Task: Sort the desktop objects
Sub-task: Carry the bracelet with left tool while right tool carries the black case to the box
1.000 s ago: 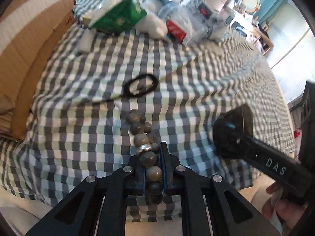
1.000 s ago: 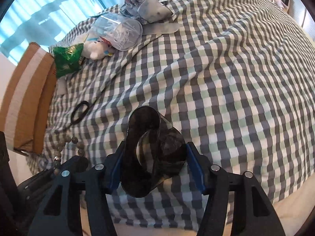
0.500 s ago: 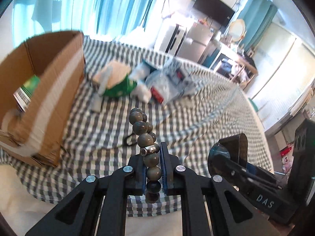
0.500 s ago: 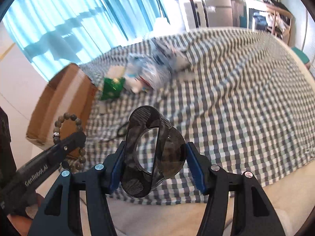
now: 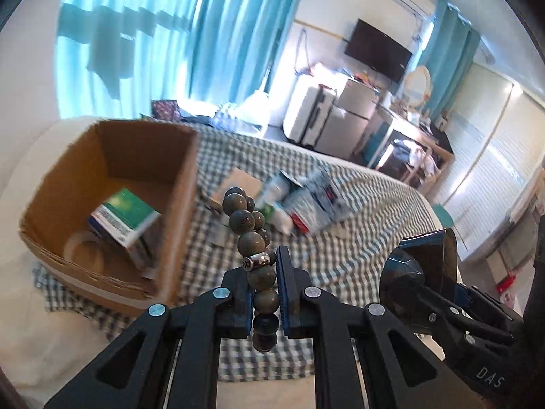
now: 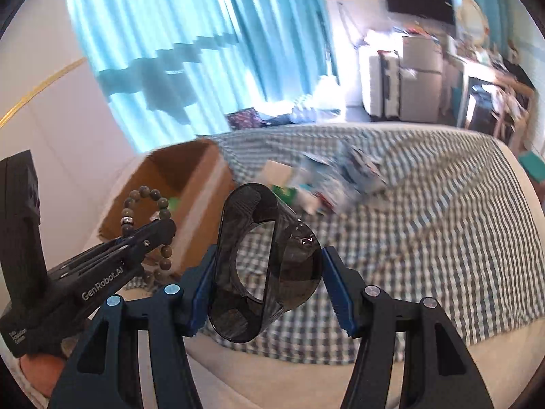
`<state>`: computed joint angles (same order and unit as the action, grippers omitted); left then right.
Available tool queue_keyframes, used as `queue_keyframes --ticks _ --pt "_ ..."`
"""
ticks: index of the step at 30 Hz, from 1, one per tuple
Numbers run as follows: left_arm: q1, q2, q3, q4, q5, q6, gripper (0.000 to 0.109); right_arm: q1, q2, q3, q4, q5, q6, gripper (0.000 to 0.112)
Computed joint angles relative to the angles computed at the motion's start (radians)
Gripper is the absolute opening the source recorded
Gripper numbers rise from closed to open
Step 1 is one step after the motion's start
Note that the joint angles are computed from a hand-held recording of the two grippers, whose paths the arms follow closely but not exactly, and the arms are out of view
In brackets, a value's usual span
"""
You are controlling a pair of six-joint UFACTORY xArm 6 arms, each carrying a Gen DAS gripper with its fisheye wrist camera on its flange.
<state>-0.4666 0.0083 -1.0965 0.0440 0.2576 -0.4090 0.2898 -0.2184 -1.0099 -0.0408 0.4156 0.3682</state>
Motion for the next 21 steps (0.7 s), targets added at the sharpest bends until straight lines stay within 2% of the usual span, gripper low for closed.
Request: queue_keyframes --ticks 6,8,15,18,21 --pt "0.104 -0.042 0.012 0.050 0.001 -0.039 0.011 0.073 0.151 -0.191 0.044 0.011 -0.073 0.058" --pt "0.141 -0.027 -0.006 0.000 0.009 0.008 0.011 0.097 0.216 -0.269 0.076 0.023 -0.112 0.058" --pt "0.243 0.053 -0.068 0.010 0.050 0.045 0.011 0.150 0.449 -0.529 0.241 0.079 -0.247 0.058" --pt "0.271 0.094 -0.092 0.024 0.069 0.043 0.011 0.155 0.566 -0.665 0.292 0.122 -0.280 0.058" --pt "0.288 0.130 -0.109 0.028 0.080 0.047 0.011 0.156 0.698 -0.839 0.274 0.196 -0.263 0.058"
